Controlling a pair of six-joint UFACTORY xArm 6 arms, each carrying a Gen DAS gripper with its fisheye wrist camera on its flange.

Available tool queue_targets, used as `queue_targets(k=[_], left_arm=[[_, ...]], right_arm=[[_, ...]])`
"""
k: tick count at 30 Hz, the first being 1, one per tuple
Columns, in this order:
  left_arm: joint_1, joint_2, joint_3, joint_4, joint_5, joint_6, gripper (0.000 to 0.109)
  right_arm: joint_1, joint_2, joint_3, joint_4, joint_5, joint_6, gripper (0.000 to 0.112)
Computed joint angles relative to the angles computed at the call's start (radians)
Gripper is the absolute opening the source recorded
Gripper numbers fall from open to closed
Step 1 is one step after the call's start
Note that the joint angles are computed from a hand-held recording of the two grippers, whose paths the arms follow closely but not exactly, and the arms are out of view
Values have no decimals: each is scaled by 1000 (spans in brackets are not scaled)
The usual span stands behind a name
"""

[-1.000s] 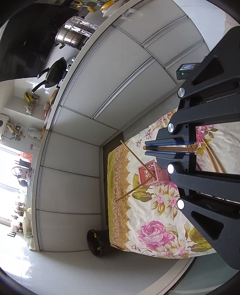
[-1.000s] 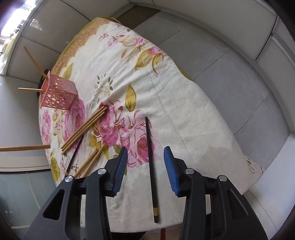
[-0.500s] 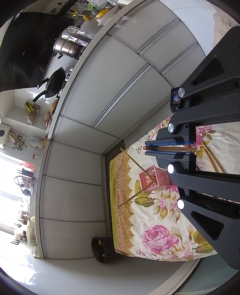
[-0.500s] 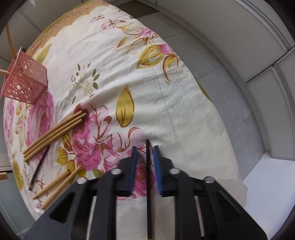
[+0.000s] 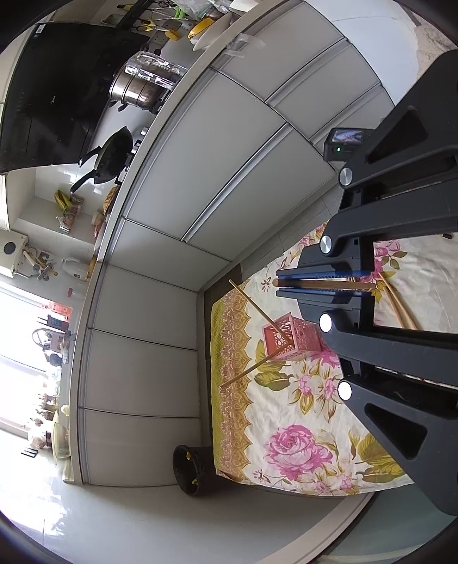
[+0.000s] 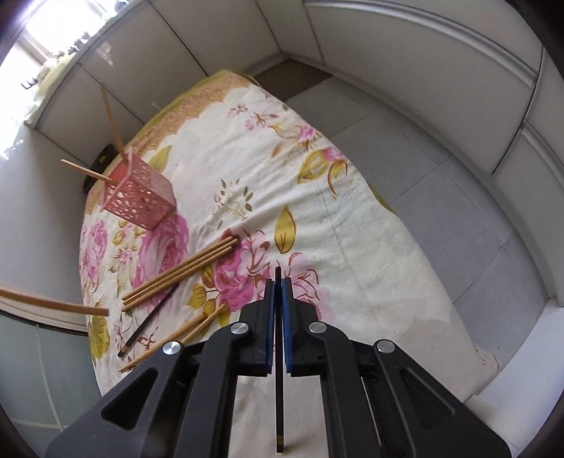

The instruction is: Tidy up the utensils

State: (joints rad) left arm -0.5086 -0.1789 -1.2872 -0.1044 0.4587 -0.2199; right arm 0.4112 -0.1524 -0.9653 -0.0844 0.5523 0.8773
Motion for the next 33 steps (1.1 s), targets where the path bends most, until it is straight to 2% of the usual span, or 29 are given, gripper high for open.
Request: queue_targets(k=[6, 10, 15, 21, 33], left_arm=[[-20, -48, 48, 61, 4, -68, 4], [-27, -65, 55, 101, 23, -108, 4], [-26, -46, 11, 149, 48, -144, 4], [-1, 44, -103, 202, 77, -181, 4], [72, 395, -552, 354, 123, -305, 4]], right_arm=[[70, -168, 75, -235, -46, 128, 4], [96, -246, 97, -290, -43, 150, 4], [101, -275, 67, -261, -19, 120, 4], [84, -248, 1, -172, -25, 39, 4], [13, -162, -143, -63, -51, -73, 4]])
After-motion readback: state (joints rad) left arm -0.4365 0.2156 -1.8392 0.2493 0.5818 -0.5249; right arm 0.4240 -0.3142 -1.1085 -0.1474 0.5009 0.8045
